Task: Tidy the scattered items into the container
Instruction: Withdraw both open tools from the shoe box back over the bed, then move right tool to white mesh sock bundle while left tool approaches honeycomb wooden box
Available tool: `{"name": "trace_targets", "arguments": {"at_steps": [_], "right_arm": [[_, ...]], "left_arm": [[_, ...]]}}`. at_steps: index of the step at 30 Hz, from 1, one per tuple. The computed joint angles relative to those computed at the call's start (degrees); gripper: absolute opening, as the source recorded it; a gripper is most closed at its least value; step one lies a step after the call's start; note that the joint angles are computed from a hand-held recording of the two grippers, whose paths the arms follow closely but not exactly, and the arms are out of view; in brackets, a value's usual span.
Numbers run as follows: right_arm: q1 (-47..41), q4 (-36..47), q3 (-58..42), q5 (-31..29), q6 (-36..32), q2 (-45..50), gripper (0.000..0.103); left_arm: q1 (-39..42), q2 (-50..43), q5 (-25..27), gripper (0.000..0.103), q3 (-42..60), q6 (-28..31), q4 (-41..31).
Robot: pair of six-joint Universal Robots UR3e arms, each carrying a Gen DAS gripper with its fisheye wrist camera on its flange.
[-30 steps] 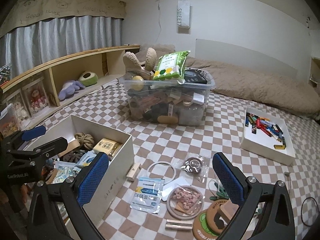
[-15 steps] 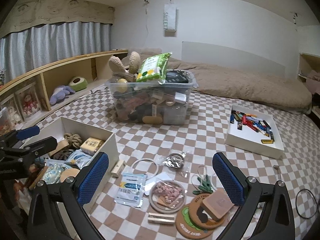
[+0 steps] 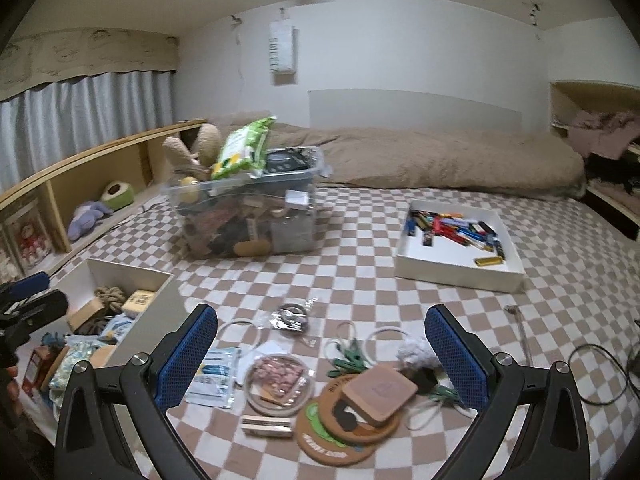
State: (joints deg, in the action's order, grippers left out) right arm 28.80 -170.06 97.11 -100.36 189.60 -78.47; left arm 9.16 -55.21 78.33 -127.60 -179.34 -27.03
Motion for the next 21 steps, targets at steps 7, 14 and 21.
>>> {"name": "trace_targets", "arguments": {"at_steps": [7,14,21], "right_arm": [[-3.55,-0.34,4.69,0.68,-0.11,-3.39,0.103],[-8.23,0.09,8.06,2.85,-0.33,-5.58,0.103],[-13.89,1.06,10.08,5.96,0.53,-4.86,0.103]], "left_arm": [[-4.59,-1.41,-1.23,0.103,0.52,-2.72,2.6],[-17.02,-9.85,5.61,0.103,2.99,-6.27,9.06],[-25.8,-21.13,11.11,0.103,4.78,-10.13,14.6]]}}
